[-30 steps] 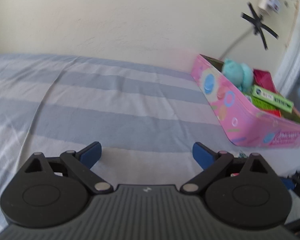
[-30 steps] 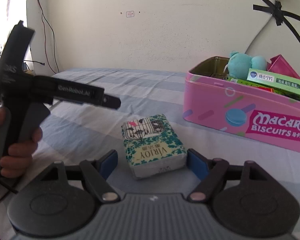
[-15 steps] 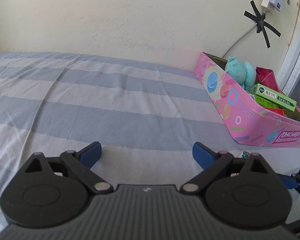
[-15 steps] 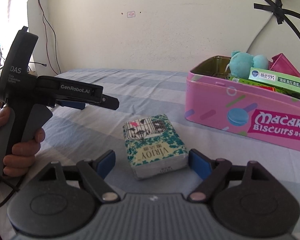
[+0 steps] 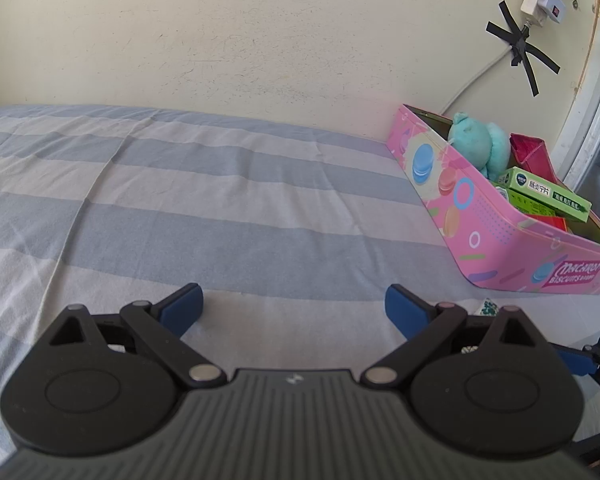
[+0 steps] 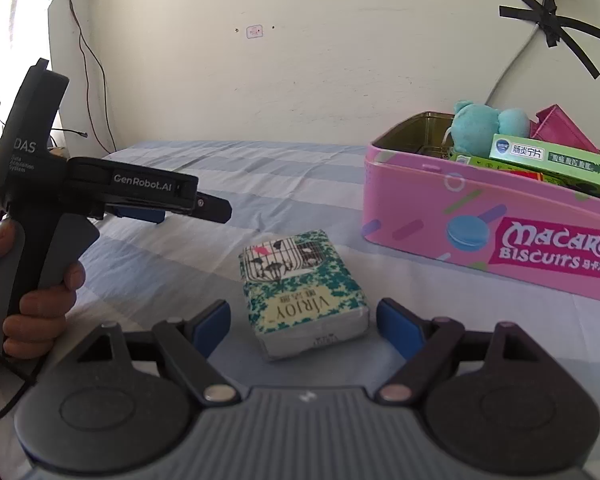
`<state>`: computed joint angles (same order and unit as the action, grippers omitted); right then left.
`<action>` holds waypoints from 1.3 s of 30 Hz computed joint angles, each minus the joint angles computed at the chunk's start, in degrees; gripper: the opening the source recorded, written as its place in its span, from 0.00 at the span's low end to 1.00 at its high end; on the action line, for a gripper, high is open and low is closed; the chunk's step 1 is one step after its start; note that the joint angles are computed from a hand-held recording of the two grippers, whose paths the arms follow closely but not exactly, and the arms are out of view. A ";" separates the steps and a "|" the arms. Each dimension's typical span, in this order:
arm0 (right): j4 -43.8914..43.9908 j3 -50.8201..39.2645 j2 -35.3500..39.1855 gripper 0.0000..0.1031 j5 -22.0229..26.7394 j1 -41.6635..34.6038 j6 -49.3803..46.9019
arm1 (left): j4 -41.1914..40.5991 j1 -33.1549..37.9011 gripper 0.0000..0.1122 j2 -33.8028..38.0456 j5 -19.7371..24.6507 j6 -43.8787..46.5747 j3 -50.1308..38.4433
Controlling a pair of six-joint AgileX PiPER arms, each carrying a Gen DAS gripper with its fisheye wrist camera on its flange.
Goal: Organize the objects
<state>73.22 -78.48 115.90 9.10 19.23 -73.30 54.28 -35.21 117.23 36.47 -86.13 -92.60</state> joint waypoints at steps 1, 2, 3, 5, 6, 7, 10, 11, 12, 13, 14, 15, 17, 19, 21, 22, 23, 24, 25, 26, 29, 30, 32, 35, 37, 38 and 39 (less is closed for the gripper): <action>0.03 -0.01 0.01 0.81 0.00 -0.04 0.00 | -0.02 -0.03 0.88 0.08 0.08 0.01 -0.12; 0.03 -0.01 0.01 0.81 -0.02 -0.05 0.04 | -0.02 -0.03 0.88 0.08 0.08 0.01 -0.12; -0.19 0.01 -0.01 0.81 -0.14 0.03 0.35 | 0.00 -0.04 0.88 0.13 0.10 -0.04 -0.17; -0.15 0.08 -0.08 0.81 -0.24 0.06 0.31 | 0.05 -0.03 0.88 0.12 0.06 -0.10 -0.13; -0.12 0.03 -0.04 0.81 -0.14 0.01 0.25 | 0.04 -0.04 0.88 0.14 0.09 -0.09 -0.16; -0.07 -0.01 0.00 0.81 -0.10 -0.01 0.19 | 0.08 -0.02 0.88 0.10 0.04 -0.14 -0.08; 0.73 0.06 0.01 0.81 -0.23 -0.03 -0.35 | 0.07 -0.03 0.88 0.10 0.05 -0.14 -0.08; 0.86 0.09 0.01 0.81 -0.29 -0.01 -0.41 | 0.09 -0.02 0.88 0.09 0.03 -0.16 -0.05; 1.07 0.17 -0.04 0.81 -0.38 0.05 -0.54 | 0.09 -0.02 0.88 0.09 0.03 -0.16 -0.05; 1.09 0.17 -0.02 0.81 -0.41 0.08 -0.56 | 0.09 -0.02 0.88 0.09 0.03 -0.16 -0.05; 1.08 0.13 0.01 0.81 -0.38 0.06 -0.60 | 0.12 -0.02 0.88 0.06 0.00 -0.20 0.00; 1.10 0.08 0.05 0.81 -0.35 0.05 -0.62 | 0.12 -0.02 0.88 0.06 0.00 -0.20 0.00; 1.13 0.11 0.02 0.81 -0.35 0.06 -0.59 | 0.14 -0.02 0.88 0.00 -0.02 -0.25 0.07; 1.10 0.07 0.04 0.81 -0.26 0.00 -0.64 | 0.12 -0.04 0.88 0.03 0.03 -0.23 0.01; 1.07 0.09 0.02 0.82 -0.24 0.00 -0.61 | 0.11 -0.04 0.88 0.00 0.04 -0.22 0.03; 1.06 0.11 0.00 0.82 -0.23 0.00 -0.56 | 0.11 -0.05 0.88 -0.01 0.05 -0.23 0.03; 1.03 0.11 -0.01 0.82 -0.27 0.02 -0.52 | 0.12 -0.05 0.88 -0.03 0.05 -0.24 0.05; 1.00 0.09 0.00 0.82 -0.24 0.00 -0.47 | 0.12 -0.05 0.88 -0.05 0.04 -0.25 0.09; 0.85 0.08 -0.01 0.82 -0.25 0.00 -0.32 | 0.13 -0.04 0.88 -0.08 0.02 -0.26 0.12; 0.84 0.09 -0.02 0.82 -0.26 0.02 -0.27 | 0.13 -0.06 0.88 -0.06 0.05 -0.27 0.09; 0.79 0.08 -0.03 0.82 -0.20 -0.01 -0.26 | 0.18 -0.09 0.88 -0.05 0.05 -0.37 0.10; 0.77 0.06 -0.02 0.82 -0.17 -0.04 -0.29 | 0.19 -0.11 0.88 -0.02 0.09 -0.39 0.06; 0.74 0.04 -0.01 0.82 -0.09 -0.08 -0.30 | 0.22 -0.13 0.88 -0.02 0.09 -0.45 0.09; 0.75 -0.01 0.01 0.82 0.07 -0.20 -0.42 | 0.27 -0.15 0.88 -0.02 0.08 -0.54 0.12; 0.76 -0.04 0.03 0.82 0.16 -0.24 -0.46 | 0.27 -0.17 0.88 0.00 0.10 -0.54 0.10; 0.76 -0.04 0.03 0.82 0.16 -0.24 -0.46 | 0.32 -0.17 0.88 -0.04 0.07 -0.61 0.16; 0.76 -0.09 0.05 0.82 0.24 -0.28 -0.49 | 0.33 -0.20 0.88 -0.02 0.12 -0.65 0.14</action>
